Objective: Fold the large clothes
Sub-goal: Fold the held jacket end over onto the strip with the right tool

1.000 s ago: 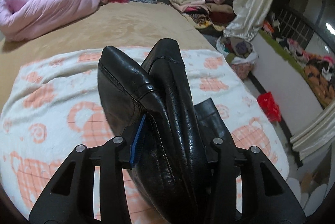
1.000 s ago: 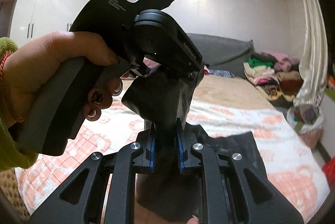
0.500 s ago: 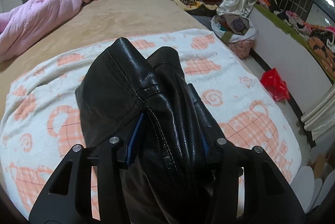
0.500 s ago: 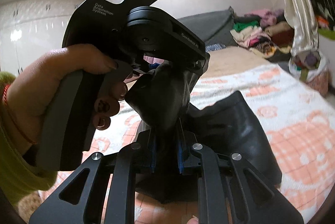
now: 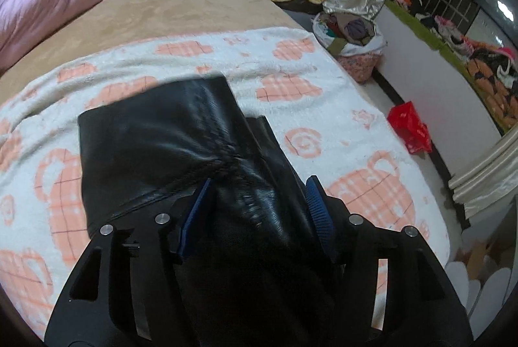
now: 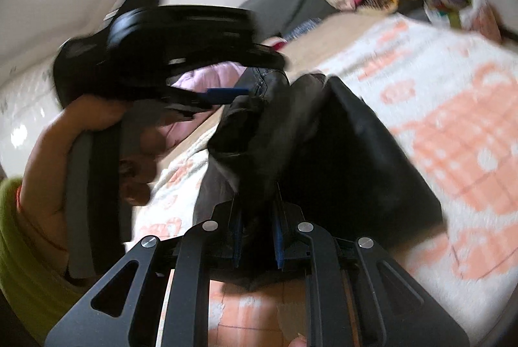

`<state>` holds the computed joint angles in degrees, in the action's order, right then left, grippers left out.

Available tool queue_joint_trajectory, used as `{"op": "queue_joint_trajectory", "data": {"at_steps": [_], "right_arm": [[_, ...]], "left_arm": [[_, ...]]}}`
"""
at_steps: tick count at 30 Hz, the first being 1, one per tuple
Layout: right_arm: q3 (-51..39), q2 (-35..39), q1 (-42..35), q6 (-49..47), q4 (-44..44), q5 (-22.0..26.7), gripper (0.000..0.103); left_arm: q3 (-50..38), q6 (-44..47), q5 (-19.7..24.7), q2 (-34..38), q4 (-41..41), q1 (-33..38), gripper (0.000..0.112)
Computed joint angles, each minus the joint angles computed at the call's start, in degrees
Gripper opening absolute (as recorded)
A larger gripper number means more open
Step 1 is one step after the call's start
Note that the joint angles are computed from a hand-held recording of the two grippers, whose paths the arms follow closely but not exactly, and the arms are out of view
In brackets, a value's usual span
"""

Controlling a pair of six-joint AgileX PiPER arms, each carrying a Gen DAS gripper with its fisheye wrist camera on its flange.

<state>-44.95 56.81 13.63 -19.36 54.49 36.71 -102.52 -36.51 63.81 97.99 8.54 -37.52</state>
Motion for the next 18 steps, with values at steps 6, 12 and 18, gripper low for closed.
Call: {"op": "queue_joint_trajectory", "data": {"at_steps": [6,12,18], "right_arm": [[3.26,1.81,-12.94,-4.45,10.89,11.93,0.014],[0.34,3.15,-10.22,0.63,6.23,10.80,0.019],[-9.02,6.63,-2.65,13.28,-9.77,8.65,0.077]], "left_arm": [[10.10,-2.37,-4.28,-9.60,5.14,1.31,0.064],[29.36,-3.21,-7.91,-18.82,1.84,7.72,0.076],[37.36,-3.52,-13.74,-21.75,-2.07,9.28,0.076]]}}
